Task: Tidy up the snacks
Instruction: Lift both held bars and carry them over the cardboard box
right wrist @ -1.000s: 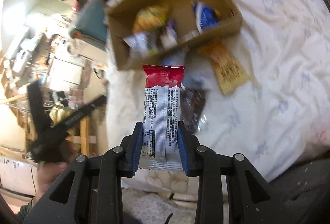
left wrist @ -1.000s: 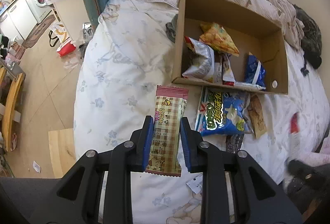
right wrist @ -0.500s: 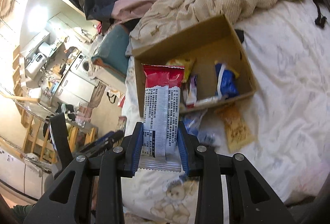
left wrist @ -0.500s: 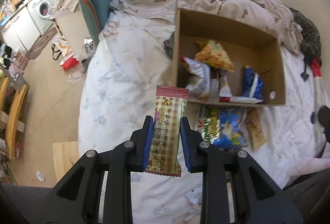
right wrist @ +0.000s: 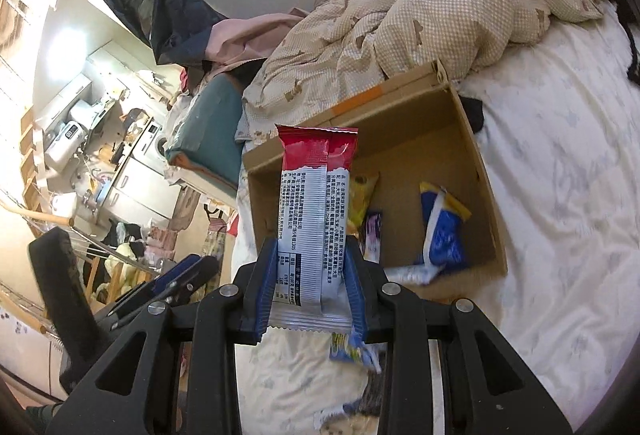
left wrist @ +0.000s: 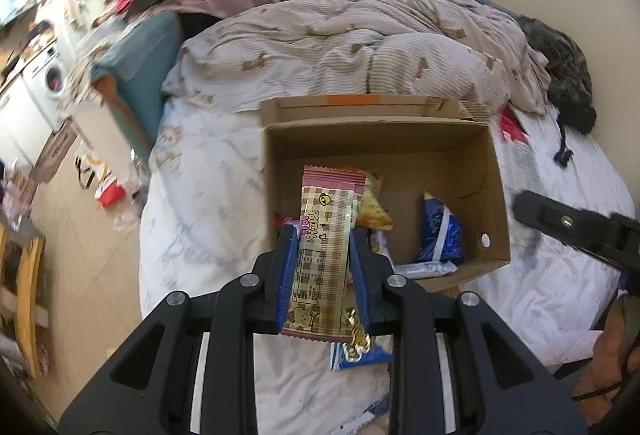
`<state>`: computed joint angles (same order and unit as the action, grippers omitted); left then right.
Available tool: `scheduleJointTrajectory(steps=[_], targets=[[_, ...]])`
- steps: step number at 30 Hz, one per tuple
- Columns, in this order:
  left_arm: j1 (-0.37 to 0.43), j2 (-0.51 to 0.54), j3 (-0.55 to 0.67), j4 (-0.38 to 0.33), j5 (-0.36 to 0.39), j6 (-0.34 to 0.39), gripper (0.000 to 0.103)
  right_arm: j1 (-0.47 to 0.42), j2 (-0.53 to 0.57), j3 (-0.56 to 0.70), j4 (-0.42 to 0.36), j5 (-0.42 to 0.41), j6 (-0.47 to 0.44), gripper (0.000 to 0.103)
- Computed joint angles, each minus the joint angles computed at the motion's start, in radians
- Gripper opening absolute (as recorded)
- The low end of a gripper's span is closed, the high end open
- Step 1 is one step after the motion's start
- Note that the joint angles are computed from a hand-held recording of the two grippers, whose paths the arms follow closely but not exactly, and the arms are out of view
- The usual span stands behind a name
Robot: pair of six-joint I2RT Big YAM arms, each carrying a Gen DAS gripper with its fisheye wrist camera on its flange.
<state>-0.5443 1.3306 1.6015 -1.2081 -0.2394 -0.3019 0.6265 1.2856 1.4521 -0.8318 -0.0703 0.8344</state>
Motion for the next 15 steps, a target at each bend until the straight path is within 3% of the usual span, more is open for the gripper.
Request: scheduleJointTrajectory(steps=[4, 8, 12, 15], targets=[[-0.002, 0.047, 0.025, 0.029, 0.005, 0.011, 0.023, -0.015, 0.046, 0.029, -0.016, 0.026, -0.043, 0.034], [0.035, 0.083, 0.010, 0.058, 0.103, -0.032, 0.023, -0.025, 0.054, -0.016, 0.013, 0.030, -0.042, 0.034], [0.044, 0.085, -0.041, 0.100, 0.094, -0.024, 0.023, -0.040, 0.075, -0.040, -0.002, 0.011, -0.017, 0.034], [0.056, 0.098, -0.047, 0.105, 0.116, -0.027, 0.023, -0.043, 0.112, -0.012, -0.033, 0.007, -0.057, 0.034]])
